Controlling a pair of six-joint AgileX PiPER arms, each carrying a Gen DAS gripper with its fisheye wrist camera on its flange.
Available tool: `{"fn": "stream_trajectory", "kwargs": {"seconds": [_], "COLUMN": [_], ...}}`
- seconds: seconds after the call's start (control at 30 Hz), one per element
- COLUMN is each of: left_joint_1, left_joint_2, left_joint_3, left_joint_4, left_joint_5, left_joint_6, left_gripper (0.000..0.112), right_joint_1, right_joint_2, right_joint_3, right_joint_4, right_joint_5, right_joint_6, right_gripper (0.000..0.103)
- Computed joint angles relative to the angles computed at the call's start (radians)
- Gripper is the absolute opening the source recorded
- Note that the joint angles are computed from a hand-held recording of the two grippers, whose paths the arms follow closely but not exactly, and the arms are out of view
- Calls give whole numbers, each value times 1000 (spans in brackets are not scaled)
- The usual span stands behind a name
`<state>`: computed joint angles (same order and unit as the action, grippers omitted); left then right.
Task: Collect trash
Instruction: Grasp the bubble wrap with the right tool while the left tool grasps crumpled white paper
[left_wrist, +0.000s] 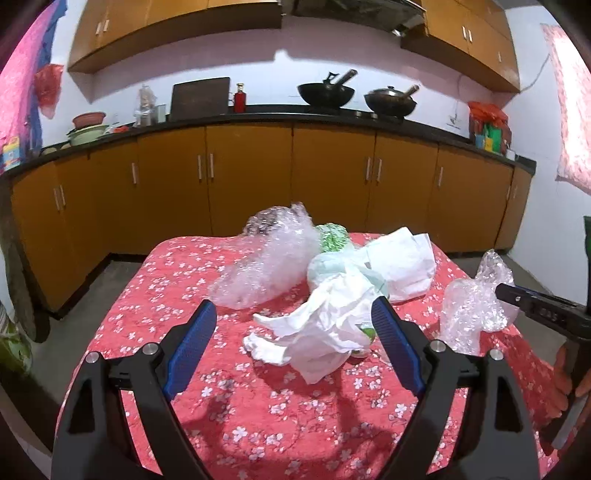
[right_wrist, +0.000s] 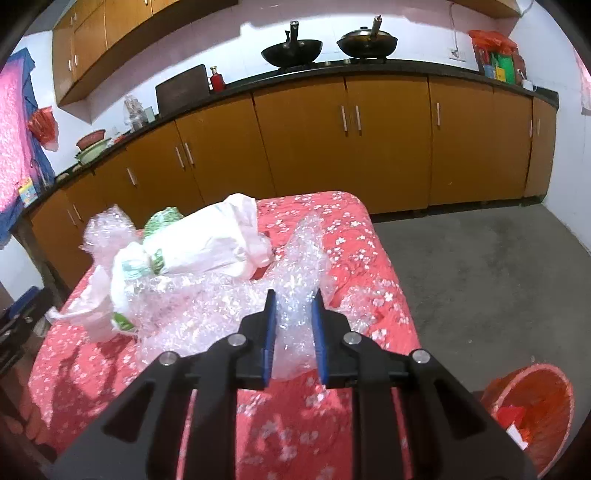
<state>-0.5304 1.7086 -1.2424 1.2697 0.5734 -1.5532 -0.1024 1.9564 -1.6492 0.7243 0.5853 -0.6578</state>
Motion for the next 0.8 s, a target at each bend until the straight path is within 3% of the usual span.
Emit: {"fn": "stream_trajectory", "kwargs": {"seconds": [0.13,0.2,0.3,0.33,0.37,0.47,0.8], "left_joint_1": [17,31,61,72,86,108,128], "left_joint_2": [60,88,125,127,120,69,-134], "left_joint_3": [-75,-108,-156,-159,-149,-73,134], "left_joint_4": [-129,-188,-312,-348,-388,-362,-230], "left_joint_5": [-2,0,-11,-18,-38,-79,-125], "left_joint_6": [143,193,313,346,373,318,182], "left_gripper": [85,80,40,18,9,1,1], "right_joint_1": [-9,-8,-6,-5,-6,-6,-1], "right_joint_2": [-9,-8,-14,-14,-16,-22,-52], "right_joint_3": [14,16,32,32,36,43,79], "right_joint_4": [4,-3,-1,-4,-2,13,49], "right_joint_5": [14,15,11,12,11,9,3], "right_joint_6": [2,8,2,3,0,-13,-51], "right_gripper": [19,19,19,19,19,19,19]}}
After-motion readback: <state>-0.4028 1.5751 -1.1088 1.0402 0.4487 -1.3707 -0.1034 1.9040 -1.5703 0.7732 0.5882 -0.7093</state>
